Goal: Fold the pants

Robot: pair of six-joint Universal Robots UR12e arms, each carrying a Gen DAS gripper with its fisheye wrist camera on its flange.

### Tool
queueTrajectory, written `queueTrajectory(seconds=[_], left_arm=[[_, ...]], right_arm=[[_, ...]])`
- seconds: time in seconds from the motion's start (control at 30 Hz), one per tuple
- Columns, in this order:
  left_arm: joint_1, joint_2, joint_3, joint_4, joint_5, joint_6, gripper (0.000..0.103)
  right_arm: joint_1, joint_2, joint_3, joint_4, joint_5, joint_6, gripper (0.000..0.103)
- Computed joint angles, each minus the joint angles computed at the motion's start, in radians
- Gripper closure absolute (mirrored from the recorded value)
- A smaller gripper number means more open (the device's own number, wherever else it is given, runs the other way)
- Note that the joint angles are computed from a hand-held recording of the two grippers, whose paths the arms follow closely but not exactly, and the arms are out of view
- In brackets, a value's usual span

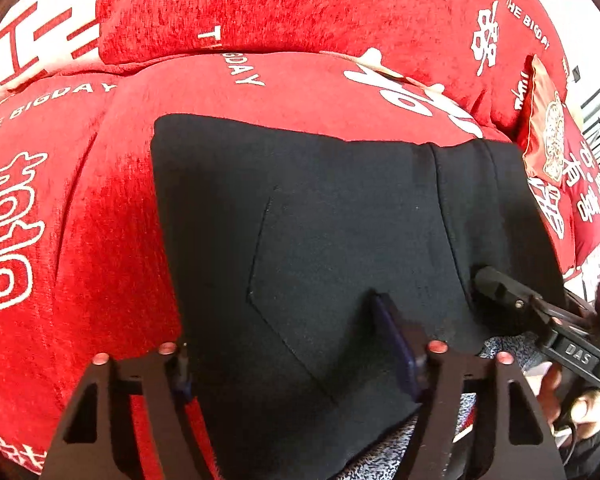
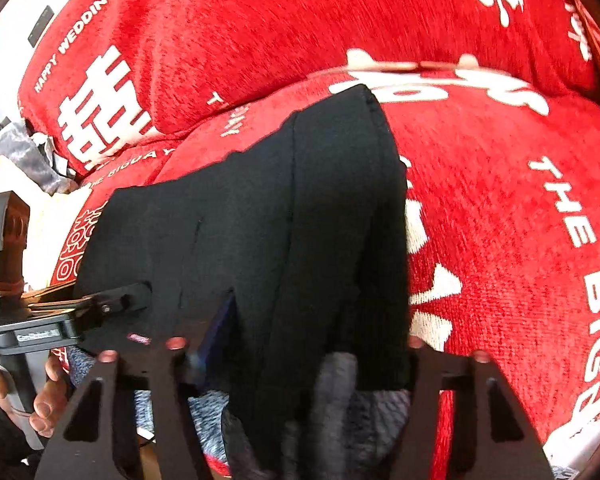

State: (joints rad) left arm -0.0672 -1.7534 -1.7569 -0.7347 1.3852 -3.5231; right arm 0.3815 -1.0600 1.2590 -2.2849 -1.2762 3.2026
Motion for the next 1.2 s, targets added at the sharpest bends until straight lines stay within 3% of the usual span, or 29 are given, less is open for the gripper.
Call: queueTrajectory(seconds=[0.1,0.2,0.37,0.8,1.2], left_arm=[[0.006,0.014,-0.004,-0.004,-0.005,-0.006,0.046],[0.009,0.032,-0.009,-0.007,-0.003,-0.002,0.049],[0.034,0.073,-0.034,-0.004,-0.005,-0.004,0.050],[0.147,0.221,-0.124,-0.046,0.011,-0.024,0.050],[0.221,0.275,-0.171,-0.082,0.001,-0.044,0.050]], right_arm=[[0.011,-0.017,0.009,-0.029,-0.009,0.011,0.050],[0.028,-0.030,0.010,-0.046,-0.035,0.006,0.053],[0.053,-0.041,0.000,-0.040,-0.046,-0.003,0.053],[0.138,-0.013,-0.075,-0.026,-0.011,-0.001,0.053],[0.195,0.028,-0.147,0.036,-0.014,-0.004,0.053]])
